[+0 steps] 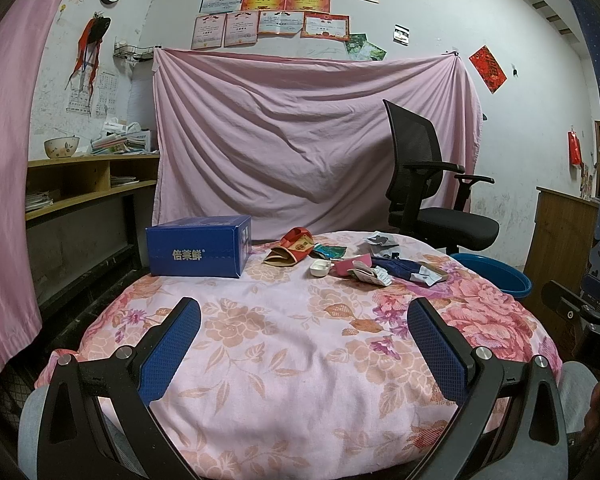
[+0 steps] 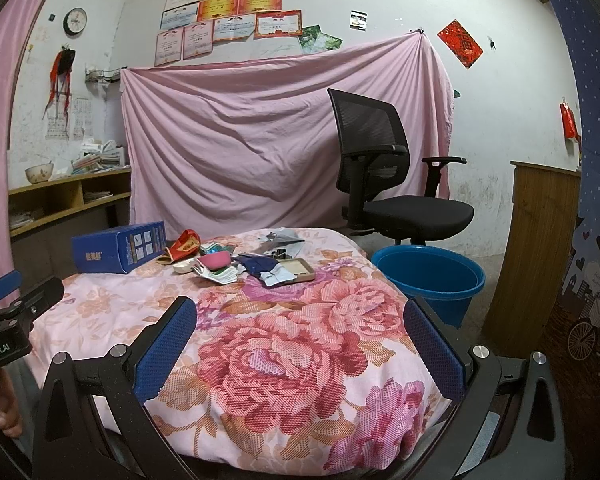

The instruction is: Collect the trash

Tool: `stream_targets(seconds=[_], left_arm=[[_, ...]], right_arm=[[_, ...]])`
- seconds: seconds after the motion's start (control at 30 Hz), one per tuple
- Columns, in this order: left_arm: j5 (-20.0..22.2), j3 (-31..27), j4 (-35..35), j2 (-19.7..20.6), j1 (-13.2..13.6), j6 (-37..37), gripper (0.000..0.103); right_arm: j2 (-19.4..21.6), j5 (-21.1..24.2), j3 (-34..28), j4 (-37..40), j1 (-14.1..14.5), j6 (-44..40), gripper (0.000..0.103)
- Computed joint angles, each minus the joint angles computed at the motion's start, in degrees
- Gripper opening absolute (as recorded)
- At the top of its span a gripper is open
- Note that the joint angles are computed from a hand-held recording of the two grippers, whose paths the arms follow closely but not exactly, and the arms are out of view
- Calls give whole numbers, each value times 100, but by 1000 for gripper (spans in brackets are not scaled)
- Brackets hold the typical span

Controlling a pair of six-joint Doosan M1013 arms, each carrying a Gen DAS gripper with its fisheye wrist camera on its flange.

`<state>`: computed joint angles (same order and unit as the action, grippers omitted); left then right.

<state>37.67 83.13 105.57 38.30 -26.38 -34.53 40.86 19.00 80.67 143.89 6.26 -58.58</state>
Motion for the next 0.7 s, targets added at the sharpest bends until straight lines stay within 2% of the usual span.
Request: stream_targets(seconds=[0.7], left_arm=[[2, -1, -4, 0, -1, 8, 101]], right_arm=[[-1, -1, -4, -44, -8, 57, 103]])
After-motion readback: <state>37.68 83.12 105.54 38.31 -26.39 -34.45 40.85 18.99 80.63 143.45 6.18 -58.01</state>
